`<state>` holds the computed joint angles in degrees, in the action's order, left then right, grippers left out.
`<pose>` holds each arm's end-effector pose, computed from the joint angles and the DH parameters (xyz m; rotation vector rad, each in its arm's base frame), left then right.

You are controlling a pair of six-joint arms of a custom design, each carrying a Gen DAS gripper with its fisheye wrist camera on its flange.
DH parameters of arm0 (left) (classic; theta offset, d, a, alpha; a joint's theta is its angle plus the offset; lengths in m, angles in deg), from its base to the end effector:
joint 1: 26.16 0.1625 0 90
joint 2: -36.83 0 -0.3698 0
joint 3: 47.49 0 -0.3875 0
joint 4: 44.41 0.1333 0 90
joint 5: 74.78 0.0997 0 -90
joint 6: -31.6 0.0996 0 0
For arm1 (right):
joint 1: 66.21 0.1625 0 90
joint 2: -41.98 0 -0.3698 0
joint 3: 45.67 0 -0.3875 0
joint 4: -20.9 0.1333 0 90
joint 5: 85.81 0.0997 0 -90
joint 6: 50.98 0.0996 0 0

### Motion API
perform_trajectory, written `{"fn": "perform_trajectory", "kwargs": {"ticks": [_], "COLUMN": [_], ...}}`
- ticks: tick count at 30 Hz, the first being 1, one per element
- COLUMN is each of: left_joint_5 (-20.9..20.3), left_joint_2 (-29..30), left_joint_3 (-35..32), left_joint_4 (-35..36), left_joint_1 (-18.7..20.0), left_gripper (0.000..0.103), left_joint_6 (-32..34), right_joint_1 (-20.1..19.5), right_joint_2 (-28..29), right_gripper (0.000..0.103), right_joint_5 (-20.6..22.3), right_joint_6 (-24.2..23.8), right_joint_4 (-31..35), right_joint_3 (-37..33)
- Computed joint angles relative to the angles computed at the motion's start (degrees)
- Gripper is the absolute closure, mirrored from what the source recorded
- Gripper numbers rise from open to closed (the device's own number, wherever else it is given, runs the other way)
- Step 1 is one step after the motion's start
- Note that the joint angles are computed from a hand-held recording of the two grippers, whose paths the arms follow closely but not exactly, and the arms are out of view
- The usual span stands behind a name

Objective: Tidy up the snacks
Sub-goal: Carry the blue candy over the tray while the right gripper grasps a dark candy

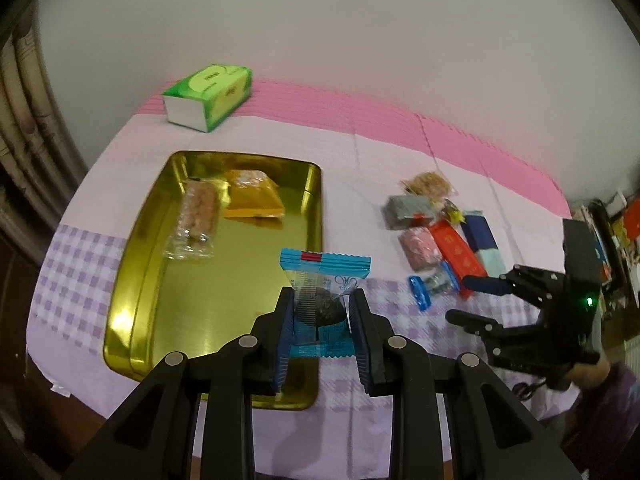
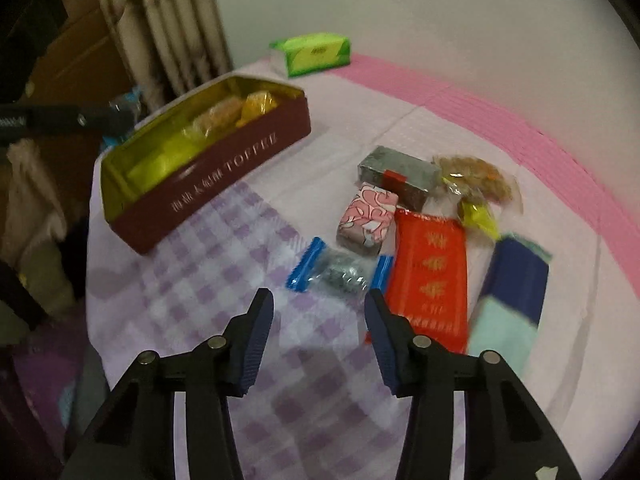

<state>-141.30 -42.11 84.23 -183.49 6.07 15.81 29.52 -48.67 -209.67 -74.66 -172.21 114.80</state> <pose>-0.2452 -0.3591 0.1193 1.0069 2.5725 -0.2723 0.1032 -0.2492 0.1542 0.3998 -2.3878 0.5975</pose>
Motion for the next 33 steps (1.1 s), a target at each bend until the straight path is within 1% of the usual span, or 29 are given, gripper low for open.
{"fn": "perform_trajectory", "kwargs": {"ticks": [2,4,7,11,14,15,16,18,21,25,29,33], "left_joint_5": [0.37,0.40,0.63,0.49,0.38,0.24,0.08,0.15,-0.15,-0.15,0.29,0.64], "left_joint_2": [0.24,0.35,0.66,0.83,0.88,0.85,0.87,0.70,0.58,0.54,0.96,1.22], "left_joint_3": [-0.29,-0.47,-0.89,-1.44,-1.65,-1.79,-1.89,-1.81,-1.76,-1.79,-1.92,-2.50], "left_joint_4": [-0.13,-0.11,0.20,0.41,0.85,1.02,1.00,0.81,1.07,1.37,1.03,1.24], "left_joint_1": [0.58,1.24,2.06,2.93,3.14,3.23,3.34,3.27,3.24,3.11,3.26,4.24], "left_gripper": [0.075,0.075,0.075,0.075,0.075,0.075,0.075,0.075,0.075,0.075,0.075,0.075], "left_joint_6": [0.33,0.55,0.78,0.90,0.76,0.73,0.74,0.96,1.07,1.12,0.81,0.48], "right_joint_1": [-0.84,-1.92,-1.82,-3.06,-2.26,-1.57,-1.34,-1.01,-0.50,-1.08,-1.65,-2.08], "right_joint_2": [1.05,1.20,2.75,3.37,3.56,3.16,2.20,2.30,3.68,5.44,5.86,6.68], "right_gripper": [0.058,0.060,0.060,0.060,0.059,0.059,0.058,0.058,0.058,0.058,0.057,0.059], "right_joint_5": [-1.04,-0.69,-1.41,-0.79,-1.99,-2.41,-1.66,-0.94,-2.51,-3.00,-2.12,-1.64], "right_joint_6": [-1.60,-2.79,-4.56,-4.87,-4.46,-4.05,-4.08,-3.63,-3.86,-2.87,-2.16,-0.76], "right_joint_4": [2.22,4.33,6.34,10.39,12.32,12.60,12.51,11.78,12.12,13.49,13.61,12.36], "right_joint_3": [-1.57,-2.65,-4.39,-6.38,-7.22,-7.35,-7.11,-7.49,-8.31,-9.47,-9.67,-9.83]}}
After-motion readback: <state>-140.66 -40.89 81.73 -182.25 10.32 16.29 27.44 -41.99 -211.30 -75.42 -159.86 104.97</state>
